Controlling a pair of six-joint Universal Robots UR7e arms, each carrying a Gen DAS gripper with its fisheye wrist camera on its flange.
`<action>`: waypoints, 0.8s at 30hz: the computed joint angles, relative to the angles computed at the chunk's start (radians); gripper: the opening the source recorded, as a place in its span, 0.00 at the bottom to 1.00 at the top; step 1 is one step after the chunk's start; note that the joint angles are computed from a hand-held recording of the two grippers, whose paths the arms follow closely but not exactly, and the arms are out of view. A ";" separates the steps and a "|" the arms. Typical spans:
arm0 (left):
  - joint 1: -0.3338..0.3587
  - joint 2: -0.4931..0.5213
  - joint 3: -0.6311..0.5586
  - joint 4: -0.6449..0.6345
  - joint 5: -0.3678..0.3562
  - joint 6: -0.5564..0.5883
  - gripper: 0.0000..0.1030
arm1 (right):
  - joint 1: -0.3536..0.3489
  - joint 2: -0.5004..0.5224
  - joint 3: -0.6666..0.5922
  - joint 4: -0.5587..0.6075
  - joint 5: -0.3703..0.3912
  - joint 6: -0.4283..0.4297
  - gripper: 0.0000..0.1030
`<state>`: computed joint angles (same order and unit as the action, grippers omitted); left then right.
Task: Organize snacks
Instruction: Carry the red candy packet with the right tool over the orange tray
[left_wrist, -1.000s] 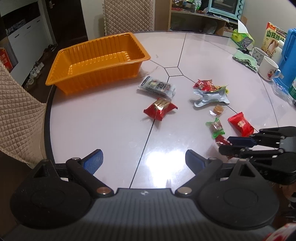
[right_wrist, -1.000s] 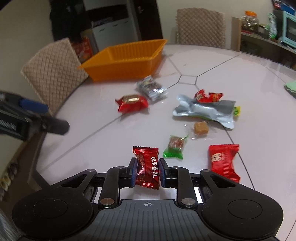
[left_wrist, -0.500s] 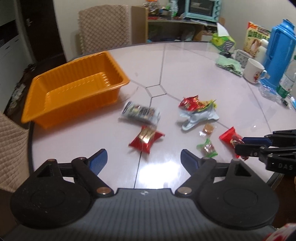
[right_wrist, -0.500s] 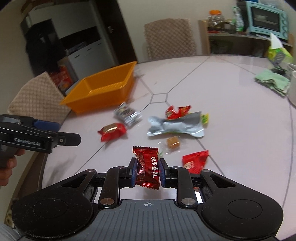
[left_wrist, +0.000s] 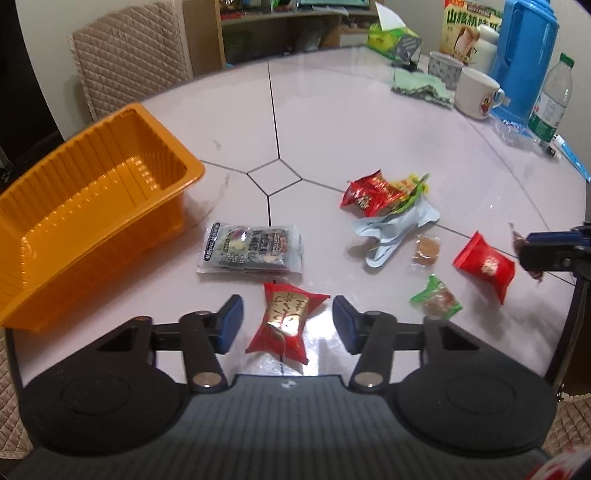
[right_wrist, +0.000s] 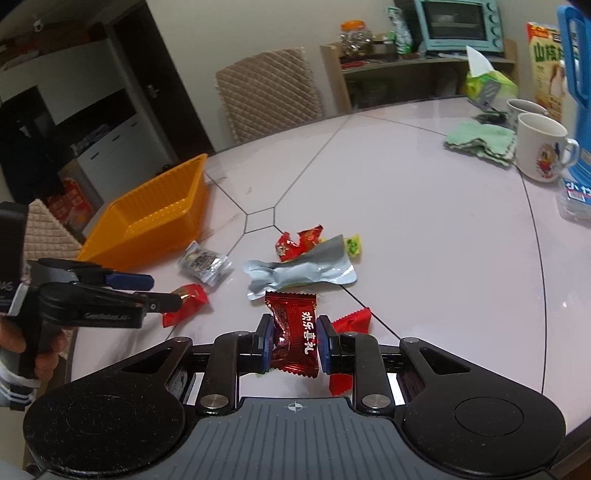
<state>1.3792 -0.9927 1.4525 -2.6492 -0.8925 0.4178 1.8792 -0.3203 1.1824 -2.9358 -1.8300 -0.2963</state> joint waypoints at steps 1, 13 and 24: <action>0.005 0.006 -0.016 0.022 -0.006 -0.004 0.42 | 0.001 0.001 0.000 -0.002 -0.006 0.006 0.24; 0.038 0.037 -0.095 0.152 -0.052 -0.030 0.24 | 0.024 0.023 -0.033 -0.009 -0.067 0.040 0.24; 0.035 -0.011 -0.068 0.134 -0.084 -0.044 0.22 | 0.040 0.071 -0.123 0.049 -0.067 0.042 0.24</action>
